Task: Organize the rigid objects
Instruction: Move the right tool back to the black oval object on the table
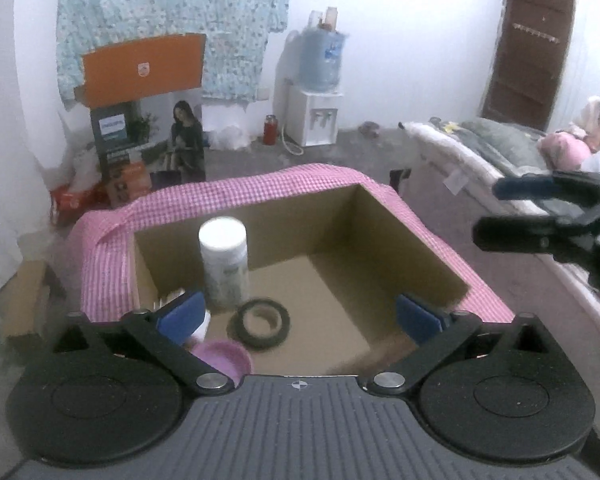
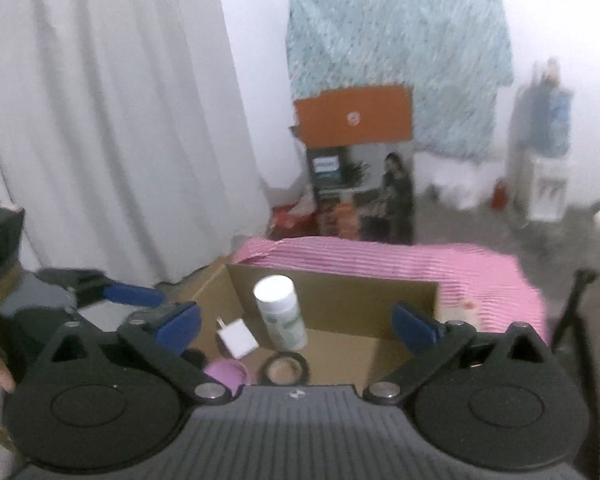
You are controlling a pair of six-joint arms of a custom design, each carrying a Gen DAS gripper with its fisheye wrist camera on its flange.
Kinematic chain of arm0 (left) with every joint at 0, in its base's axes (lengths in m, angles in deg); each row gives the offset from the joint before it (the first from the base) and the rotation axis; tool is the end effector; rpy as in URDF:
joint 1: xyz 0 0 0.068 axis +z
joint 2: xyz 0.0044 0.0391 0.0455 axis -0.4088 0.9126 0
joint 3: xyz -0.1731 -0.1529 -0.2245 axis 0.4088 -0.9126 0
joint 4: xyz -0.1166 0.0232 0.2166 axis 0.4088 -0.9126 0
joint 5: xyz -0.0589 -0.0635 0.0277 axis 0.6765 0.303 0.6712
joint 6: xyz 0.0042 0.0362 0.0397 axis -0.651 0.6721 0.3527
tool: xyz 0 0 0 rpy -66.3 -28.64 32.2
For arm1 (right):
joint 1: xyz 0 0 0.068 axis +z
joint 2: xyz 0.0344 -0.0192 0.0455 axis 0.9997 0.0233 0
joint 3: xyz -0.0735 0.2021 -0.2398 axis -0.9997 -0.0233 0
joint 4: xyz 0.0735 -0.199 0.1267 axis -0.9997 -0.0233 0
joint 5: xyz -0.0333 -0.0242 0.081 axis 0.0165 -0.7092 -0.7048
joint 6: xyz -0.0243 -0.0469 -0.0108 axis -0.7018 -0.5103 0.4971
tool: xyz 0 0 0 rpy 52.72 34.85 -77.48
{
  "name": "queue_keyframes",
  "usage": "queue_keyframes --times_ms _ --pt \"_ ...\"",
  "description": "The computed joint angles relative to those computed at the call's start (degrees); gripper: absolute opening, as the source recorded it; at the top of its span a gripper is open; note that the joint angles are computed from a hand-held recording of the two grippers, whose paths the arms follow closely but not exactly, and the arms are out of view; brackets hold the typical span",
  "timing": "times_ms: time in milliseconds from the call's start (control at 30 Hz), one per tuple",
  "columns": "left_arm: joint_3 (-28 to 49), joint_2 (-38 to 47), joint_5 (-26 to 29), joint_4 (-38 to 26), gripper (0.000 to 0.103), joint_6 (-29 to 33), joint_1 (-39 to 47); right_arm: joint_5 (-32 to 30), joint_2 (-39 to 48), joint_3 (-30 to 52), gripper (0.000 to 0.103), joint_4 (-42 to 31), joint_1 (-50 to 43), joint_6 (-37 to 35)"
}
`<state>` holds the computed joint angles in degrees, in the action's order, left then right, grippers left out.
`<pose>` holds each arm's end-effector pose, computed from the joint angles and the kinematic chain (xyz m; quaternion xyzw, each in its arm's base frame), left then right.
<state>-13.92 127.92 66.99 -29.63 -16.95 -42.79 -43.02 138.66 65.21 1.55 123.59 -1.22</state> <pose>0.2578 -0.0905 0.2457 0.1513 0.8902 -0.1183 0.4131 0.2394 0.1655 0.2226 -0.1586 0.8363 0.1914 0.4887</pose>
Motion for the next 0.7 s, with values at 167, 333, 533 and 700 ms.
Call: queue_keyframes --times_ms 167,333,533,700 --pt "-9.0 -4.2 -3.5 4.9 0.103 -2.3 -4.3 13.8 -4.6 -8.8 0.103 -0.6 7.8 3.6" --pt "-17.1 -3.9 -6.1 12.8 0.103 -5.6 -10.6 18.7 -4.0 -19.4 0.103 6.2 11.2 13.4" --pt "-20.5 4.2 -9.5 23.9 0.103 -7.1 -18.3 31.6 -3.0 -25.8 0.103 1.9 17.0 26.0" --pt "-21.2 11.2 -12.9 31.3 0.103 -7.6 -25.3 37.8 -6.3 -32.0 0.103 2.5 20.6 30.3"
